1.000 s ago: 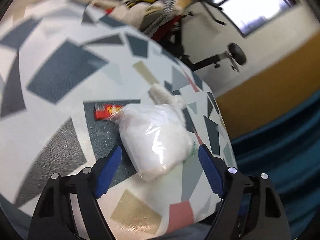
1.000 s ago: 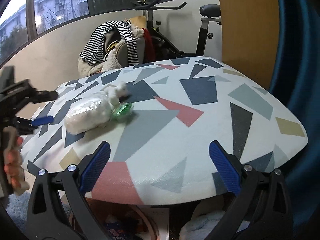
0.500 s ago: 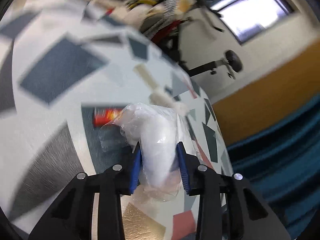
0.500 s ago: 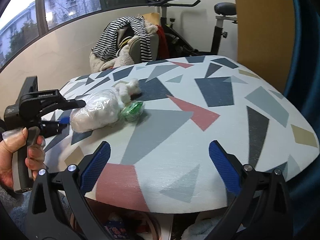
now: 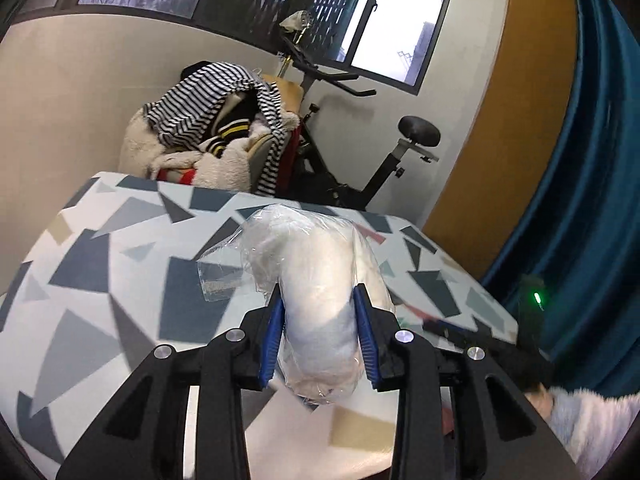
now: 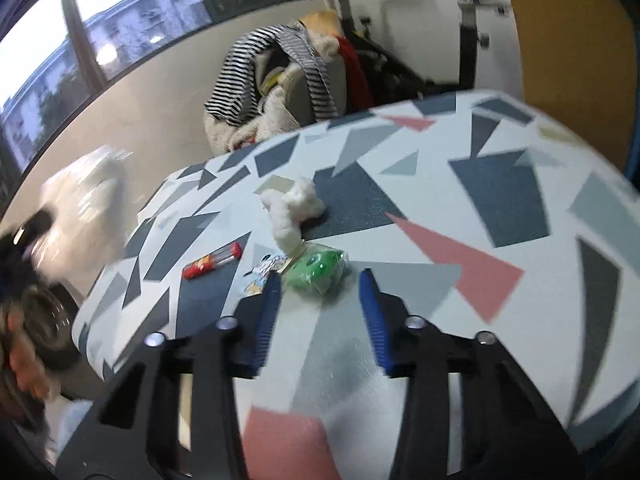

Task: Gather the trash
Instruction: 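Lift the white bag with the left gripper while the right gripper grasps the green packet, then drop the white bag into the bin with the left gripper while the right gripper holds the green packet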

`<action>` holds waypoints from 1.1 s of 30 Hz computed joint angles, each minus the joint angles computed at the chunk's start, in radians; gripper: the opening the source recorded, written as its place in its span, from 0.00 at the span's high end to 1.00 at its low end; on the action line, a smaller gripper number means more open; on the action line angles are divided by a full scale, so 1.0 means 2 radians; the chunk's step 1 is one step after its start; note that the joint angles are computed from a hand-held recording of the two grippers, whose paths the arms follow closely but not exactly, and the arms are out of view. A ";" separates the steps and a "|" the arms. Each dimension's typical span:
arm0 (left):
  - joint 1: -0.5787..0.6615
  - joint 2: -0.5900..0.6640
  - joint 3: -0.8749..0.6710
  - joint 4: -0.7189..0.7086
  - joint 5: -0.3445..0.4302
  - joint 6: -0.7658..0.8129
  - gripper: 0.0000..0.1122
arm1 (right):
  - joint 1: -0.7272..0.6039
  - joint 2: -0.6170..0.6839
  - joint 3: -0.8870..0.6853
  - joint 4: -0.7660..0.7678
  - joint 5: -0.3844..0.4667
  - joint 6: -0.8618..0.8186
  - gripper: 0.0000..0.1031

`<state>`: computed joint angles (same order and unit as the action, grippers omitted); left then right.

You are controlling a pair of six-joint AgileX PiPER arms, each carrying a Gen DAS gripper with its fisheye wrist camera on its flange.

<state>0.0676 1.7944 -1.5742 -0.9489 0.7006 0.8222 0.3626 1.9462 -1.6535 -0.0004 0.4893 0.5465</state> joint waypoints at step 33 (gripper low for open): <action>0.064 -0.146 0.206 -0.065 0.078 0.128 0.70 | 0.100 -0.127 0.095 -0.256 0.034 0.176 0.71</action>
<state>0.1949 1.5020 -1.1625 -1.0781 0.8568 1.0783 0.5617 1.6918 -1.4628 -0.5120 0.5563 0.8990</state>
